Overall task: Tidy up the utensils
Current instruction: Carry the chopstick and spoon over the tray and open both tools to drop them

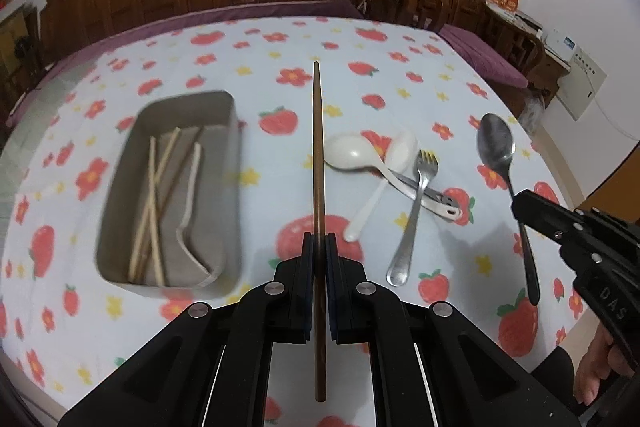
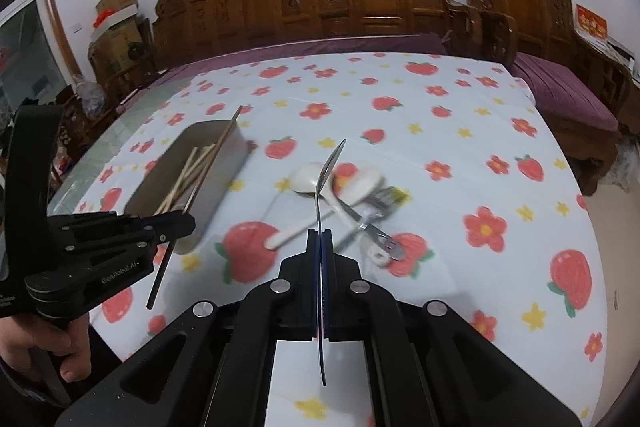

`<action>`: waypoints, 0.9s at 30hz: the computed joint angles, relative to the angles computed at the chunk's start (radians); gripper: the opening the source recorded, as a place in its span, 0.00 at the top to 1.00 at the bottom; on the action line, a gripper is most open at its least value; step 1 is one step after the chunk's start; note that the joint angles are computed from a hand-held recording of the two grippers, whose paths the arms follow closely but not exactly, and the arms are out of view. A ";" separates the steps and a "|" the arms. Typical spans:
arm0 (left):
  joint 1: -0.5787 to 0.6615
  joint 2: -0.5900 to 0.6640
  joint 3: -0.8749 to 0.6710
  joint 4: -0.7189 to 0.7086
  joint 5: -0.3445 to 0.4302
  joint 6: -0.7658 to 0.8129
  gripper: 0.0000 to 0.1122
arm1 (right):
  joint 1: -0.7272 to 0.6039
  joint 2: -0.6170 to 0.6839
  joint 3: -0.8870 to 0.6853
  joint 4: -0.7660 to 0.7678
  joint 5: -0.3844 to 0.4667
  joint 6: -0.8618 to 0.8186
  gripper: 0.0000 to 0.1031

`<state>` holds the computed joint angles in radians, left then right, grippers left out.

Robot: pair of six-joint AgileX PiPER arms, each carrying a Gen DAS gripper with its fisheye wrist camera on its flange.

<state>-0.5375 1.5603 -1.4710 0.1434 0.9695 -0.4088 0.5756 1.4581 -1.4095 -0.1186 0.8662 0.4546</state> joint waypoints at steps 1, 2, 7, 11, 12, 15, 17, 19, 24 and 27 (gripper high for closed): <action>0.014 -0.008 -0.001 -0.003 0.002 0.018 0.96 | 0.010 0.011 -0.017 -0.006 0.004 0.005 0.98; 0.027 -0.015 -0.001 -0.008 0.004 0.035 0.96 | 0.023 0.024 -0.037 -0.014 0.008 0.012 0.98; 0.104 -0.032 -0.001 -0.038 0.008 0.124 0.96 | 0.067 0.082 -0.123 -0.036 0.030 0.034 0.98; 0.172 -0.031 -0.006 -0.071 0.012 0.198 0.96 | 0.098 0.137 -0.200 -0.049 0.056 0.046 0.98; 0.195 -0.026 -0.010 -0.086 0.013 0.223 0.96 | 0.103 0.148 -0.214 -0.049 0.060 0.047 0.98; 0.253 -0.008 -0.026 -0.136 0.013 0.297 0.96 | 0.119 0.191 -0.273 -0.053 0.079 0.047 0.98; 0.284 0.011 -0.045 -0.162 0.017 0.342 0.96 | 0.126 0.219 -0.310 -0.055 0.089 0.044 0.98; 0.315 0.034 -0.068 -0.180 0.017 0.381 0.96 | 0.133 0.247 -0.348 -0.055 0.099 0.041 0.98; 0.375 0.105 -0.133 -0.221 0.034 0.463 0.96 | 0.143 0.300 -0.415 -0.054 0.121 0.030 0.98; 0.403 0.149 -0.162 -0.249 0.048 0.515 0.96 | 0.145 0.331 -0.456 -0.048 0.132 0.023 0.98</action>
<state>-0.1346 1.7092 -1.6326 -0.1058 1.0175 0.1059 0.7202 1.7887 -1.8653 -0.1665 0.9985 0.4773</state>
